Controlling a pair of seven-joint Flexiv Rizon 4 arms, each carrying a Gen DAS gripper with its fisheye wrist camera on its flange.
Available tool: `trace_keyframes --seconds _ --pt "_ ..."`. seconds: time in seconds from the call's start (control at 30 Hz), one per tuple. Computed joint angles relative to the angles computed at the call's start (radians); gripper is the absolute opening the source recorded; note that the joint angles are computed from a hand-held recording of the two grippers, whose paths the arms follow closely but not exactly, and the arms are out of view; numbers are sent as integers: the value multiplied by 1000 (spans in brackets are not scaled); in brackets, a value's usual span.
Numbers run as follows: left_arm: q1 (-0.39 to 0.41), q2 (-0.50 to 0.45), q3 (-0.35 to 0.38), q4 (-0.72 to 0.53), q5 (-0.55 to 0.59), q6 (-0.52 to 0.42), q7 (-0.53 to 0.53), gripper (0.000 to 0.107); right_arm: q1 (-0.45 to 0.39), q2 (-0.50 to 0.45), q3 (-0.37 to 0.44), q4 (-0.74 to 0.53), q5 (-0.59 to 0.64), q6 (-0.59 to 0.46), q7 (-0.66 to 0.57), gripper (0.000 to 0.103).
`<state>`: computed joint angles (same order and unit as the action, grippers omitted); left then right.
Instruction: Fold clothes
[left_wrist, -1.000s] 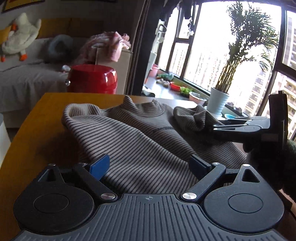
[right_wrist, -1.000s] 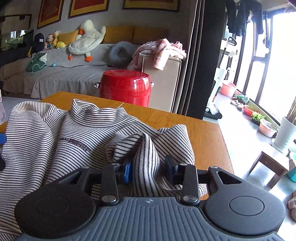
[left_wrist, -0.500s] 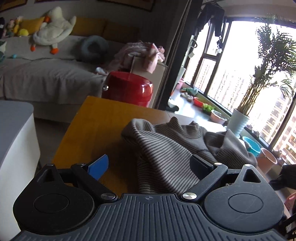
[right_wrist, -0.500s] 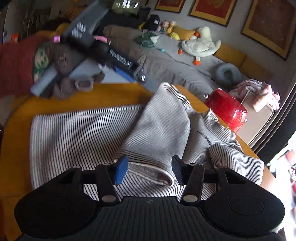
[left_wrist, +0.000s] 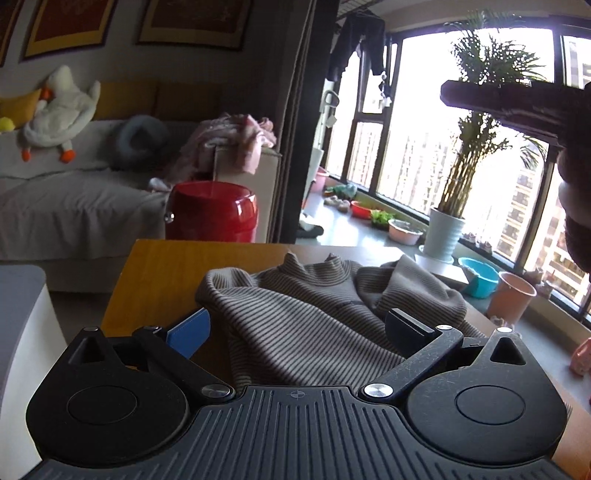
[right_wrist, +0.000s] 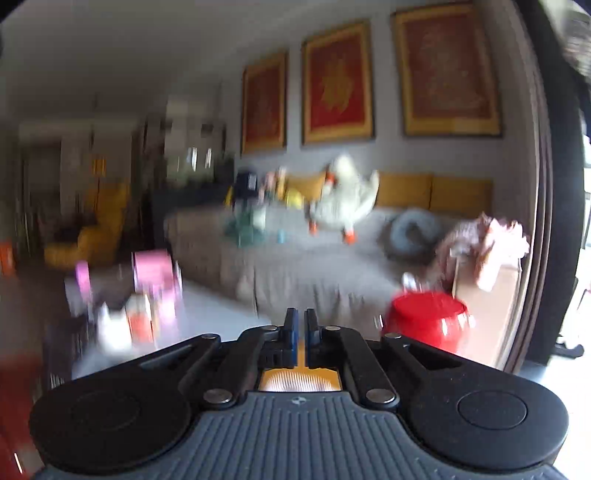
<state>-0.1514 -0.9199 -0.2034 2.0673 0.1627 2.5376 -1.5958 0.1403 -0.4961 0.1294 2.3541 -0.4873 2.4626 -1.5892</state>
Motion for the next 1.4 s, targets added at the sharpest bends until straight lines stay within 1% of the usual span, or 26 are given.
trace_keyframes --seconds 0.03,0.07,0.1,0.13,0.17,0.23,0.3,0.37,0.4,0.43,0.47,0.5,0.53,0.6,0.67,0.73,0.8,0.9,1.0,1.07,1.1,1.13,1.2,1.23,1.3,1.4 --pt "5 -4 -3 -2 1 -4 -6 103 49 15 -29 33 48 -60 -70 20" --pt "10 -8 -6 -4 2 -8 -12 103 98 21 -50 65 111 -99 -141 22" --pt "20 -12 -12 -7 5 -24 -22 103 154 23 -70 93 184 -134 -215 25" --pt "30 -15 -18 -11 9 -39 -32 103 193 14 -81 106 236 -144 -275 31" --pt "40 -18 -24 -14 13 -55 -43 103 230 3 -91 115 284 -147 -331 34" --pt "48 -19 -30 -26 24 -90 -47 103 307 -25 -113 129 381 -151 -439 52" --pt "44 -21 -30 -35 28 -101 -43 103 383 -69 -139 128 467 -131 -551 62" --pt "46 -25 -35 -41 38 -102 -45 103 435 -135 -146 103 537 -67 -648 62" --pt "48 -28 -37 -44 44 -99 -47 103 430 -150 -137 87 535 -60 -651 62" --pt "50 -29 -37 -42 47 -95 -49 103 415 -160 -121 69 527 -60 -646 58" --pt "51 -29 -35 -39 49 -89 -50 103 392 -156 -100 47 515 -90 -612 52" --pt "53 -29 -33 -34 49 -82 -53 103 367 -151 -80 24 500 -124 -568 33" --pt "55 -29 -31 -28 48 -75 -56 103 336 -145 -53 -1 478 -168 -507 24" --pt "67 -30 -28 -16 41 -54 -74 103 282 -146 1 -46 432 -228 -380 20" --pt "79 -31 -25 -4 35 -34 -94 103 242 -159 43 -68 361 -219 -307 17" --pt "91 -22 -21 11 29 -14 -116 103 203 -168 78 -77 272 -200 -249 7" --pt "96 -10 -10 27 26 9 -126 103 159 -169 109 -73 157 -181 -206 7" --pt "106 3 1 42 23 35 -143 103 178 -162 87 -56 92 -171 -207 7" --pt "127 0 -12 37 46 29 -175 103 154 -158 85 -37 26 -200 -179 11" --pt "135 -6 -21 26 68 18 -190 103 135 -144 88 -13 9 -204 -153 19" --pt "133 -7 -22 20 77 8 -190 103 121 -134 88 -2 1 -203 -141 27" --pt "131 -9 -24 14 85 -1 -189 103 121 -123 80 13 19 -187 -139 39" --pt "118 -6 -19 8 85 -16 -177 103 142 -98 54 42 93 -149 -148 47" --pt "113 -6 -18 4 81 -22 -173 103 165 -86 34 55 148 -129 -154 47" --pt "104 -8 -18 -7 71 -39 -167 103 275 -78 -36 54 357 -96 -224 48" --pt "85 -14 -14 -31 44 -73 -149 103 418 -97 -145 21 647 -57 -324 60"
